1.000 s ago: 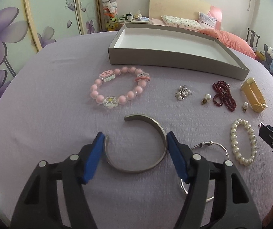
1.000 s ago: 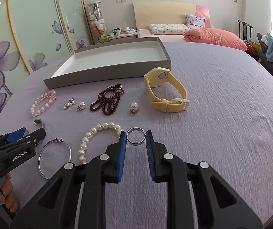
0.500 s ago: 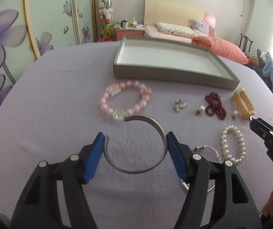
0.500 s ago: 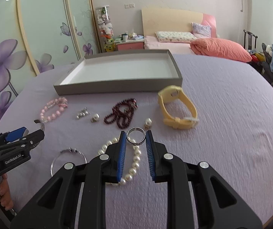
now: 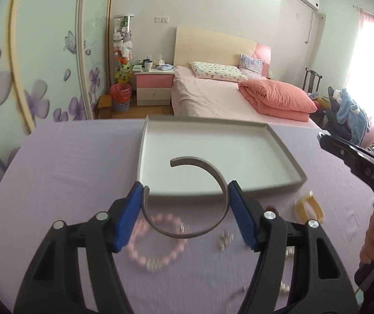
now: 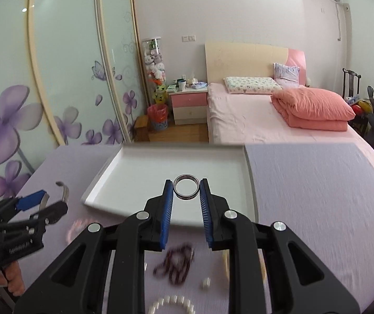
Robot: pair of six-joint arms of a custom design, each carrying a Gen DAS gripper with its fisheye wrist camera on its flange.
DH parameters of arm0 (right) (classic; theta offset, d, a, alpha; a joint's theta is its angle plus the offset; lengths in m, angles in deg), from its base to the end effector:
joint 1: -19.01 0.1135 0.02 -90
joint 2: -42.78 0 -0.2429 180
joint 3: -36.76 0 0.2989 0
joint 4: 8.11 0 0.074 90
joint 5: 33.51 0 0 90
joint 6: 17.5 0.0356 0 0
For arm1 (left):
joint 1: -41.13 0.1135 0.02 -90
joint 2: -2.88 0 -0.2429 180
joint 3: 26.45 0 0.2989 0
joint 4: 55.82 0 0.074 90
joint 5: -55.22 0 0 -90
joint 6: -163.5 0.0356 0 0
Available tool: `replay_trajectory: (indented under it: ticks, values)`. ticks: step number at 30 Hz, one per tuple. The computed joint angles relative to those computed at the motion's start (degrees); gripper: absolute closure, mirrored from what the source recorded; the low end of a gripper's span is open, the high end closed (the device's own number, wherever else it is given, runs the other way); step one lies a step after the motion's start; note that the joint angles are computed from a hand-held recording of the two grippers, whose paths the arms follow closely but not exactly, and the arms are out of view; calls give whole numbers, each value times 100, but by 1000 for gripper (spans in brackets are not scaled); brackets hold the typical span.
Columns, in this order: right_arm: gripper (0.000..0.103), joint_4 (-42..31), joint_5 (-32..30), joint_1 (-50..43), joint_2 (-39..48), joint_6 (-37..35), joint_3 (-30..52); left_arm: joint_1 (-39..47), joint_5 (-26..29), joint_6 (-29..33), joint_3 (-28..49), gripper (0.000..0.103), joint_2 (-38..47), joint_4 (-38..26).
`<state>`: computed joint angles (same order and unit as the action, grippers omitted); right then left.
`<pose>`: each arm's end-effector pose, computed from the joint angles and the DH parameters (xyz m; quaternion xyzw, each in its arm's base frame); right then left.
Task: Organize jewelry
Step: 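Carry the cuff and ring into the tray and release both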
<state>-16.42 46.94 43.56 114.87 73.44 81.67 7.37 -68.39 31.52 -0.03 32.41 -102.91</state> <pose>0.2705 0.1300 0.1448 -0.2186 0.8594 0.1729 0.4288 0.1552 -0.0800 0.1374 -0.1627 0.8908 0.0146 0.4241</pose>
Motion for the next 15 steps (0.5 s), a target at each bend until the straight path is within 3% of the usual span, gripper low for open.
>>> replay_trajectory:
  ticks: [7,11,15]
  values:
    - [81,-186,-148,-203,2088,226,1788,1823,1319,1477,539,37,1913,2055]
    - [81,-530,-208,-244,3164,383,2701,2429,2007,1731,1007,37,3219,2876]
    - [81,-903,-75,-162,4015,488,3430,2771,2336,1898,1573,37,4467,3381]
